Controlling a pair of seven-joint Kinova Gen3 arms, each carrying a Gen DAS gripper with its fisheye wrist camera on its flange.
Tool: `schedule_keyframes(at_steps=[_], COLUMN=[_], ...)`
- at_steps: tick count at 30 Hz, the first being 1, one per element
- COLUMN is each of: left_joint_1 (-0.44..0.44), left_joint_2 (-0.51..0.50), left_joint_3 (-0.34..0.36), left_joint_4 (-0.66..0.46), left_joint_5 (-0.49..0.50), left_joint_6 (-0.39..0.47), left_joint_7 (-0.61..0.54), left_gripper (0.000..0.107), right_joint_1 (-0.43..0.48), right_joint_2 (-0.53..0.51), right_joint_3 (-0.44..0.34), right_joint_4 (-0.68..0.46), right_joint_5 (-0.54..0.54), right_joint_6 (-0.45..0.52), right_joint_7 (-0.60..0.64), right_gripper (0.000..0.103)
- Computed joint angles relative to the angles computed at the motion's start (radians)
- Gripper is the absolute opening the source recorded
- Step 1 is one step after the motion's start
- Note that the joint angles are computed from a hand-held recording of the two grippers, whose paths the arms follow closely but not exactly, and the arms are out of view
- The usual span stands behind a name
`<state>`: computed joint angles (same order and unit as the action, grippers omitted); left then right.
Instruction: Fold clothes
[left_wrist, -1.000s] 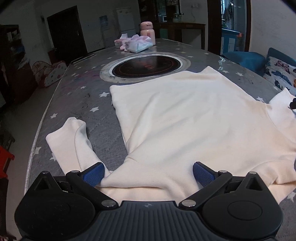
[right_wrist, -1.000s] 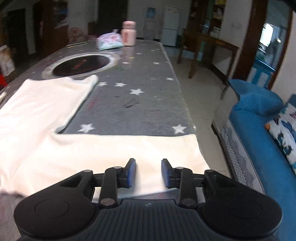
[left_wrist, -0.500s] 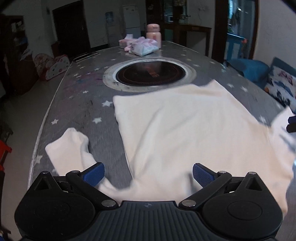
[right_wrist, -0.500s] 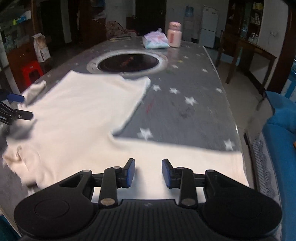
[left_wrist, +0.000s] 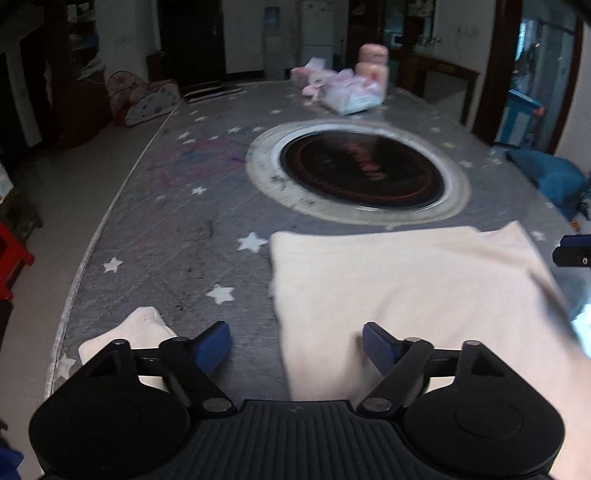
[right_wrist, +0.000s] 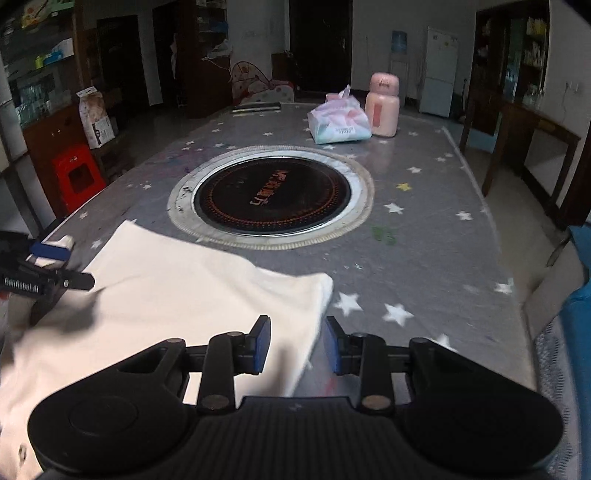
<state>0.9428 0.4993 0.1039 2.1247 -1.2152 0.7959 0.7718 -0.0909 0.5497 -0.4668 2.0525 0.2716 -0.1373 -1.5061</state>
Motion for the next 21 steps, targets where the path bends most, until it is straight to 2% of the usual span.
schedule_keyframes(at_steps=[3, 5, 7, 9, 13, 15, 18, 19, 21], left_joint_1=[0.005, 0.010, 0.023, 0.035, 0.030, 0.031, 0.035, 0.034, 0.033], left_joint_2=[0.020, 0.034, 0.062, 0.078, 0.072, 0.065, 0.061, 0.065, 0.059], left_joint_3=[-0.007, -0.002, 0.003, -0.002, -0.008, -0.010, -0.010, -0.008, -0.008], left_joint_4=[-0.002, -0.020, -0.057, -0.071, -0.068, -0.069, -0.069, -0.075, -0.073], left_joint_5=[0.003, 0.034, 0.081, 0.102, 0.111, 0.112, 0.090, 0.093, 0.109], left_joint_6=[0.019, 0.067, 0.144, 0.184, 0.178, 0.174, 0.161, 0.164, 0.169], left_joint_7=[-0.007, -0.045, -0.114, -0.153, -0.153, -0.148, -0.148, -0.160, -0.161], left_gripper=[0.077, 0.078, 0.078, 0.079, 0.079, 0.078, 0.078, 0.078, 0.079], right_joint_1=[-0.061, -0.098, -0.171, -0.243, -0.317, -0.310, -0.217, -0.212, -0.254], right_joint_2=[0.045, 0.075, 0.087, 0.094, 0.093, 0.088, 0.095, 0.099, 0.103], right_joint_3=[0.044, 0.071, 0.144, 0.223, 0.307, 0.296, 0.187, 0.174, 0.205], right_joint_4=[-0.043, -0.077, -0.095, -0.102, -0.103, -0.097, -0.108, -0.114, -0.128], right_joint_5=[-0.016, -0.028, -0.055, -0.093, -0.168, -0.179, -0.099, -0.083, -0.102], right_joint_6=[-0.006, 0.002, -0.004, -0.019, -0.054, -0.071, -0.055, -0.044, -0.021], right_joint_7=[0.006, 0.011, 0.028, 0.041, 0.056, 0.065, 0.034, 0.031, 0.061], right_gripper=[0.031, 0.031, 0.030, 0.028, 0.026, 0.026, 0.026, 0.026, 0.027])
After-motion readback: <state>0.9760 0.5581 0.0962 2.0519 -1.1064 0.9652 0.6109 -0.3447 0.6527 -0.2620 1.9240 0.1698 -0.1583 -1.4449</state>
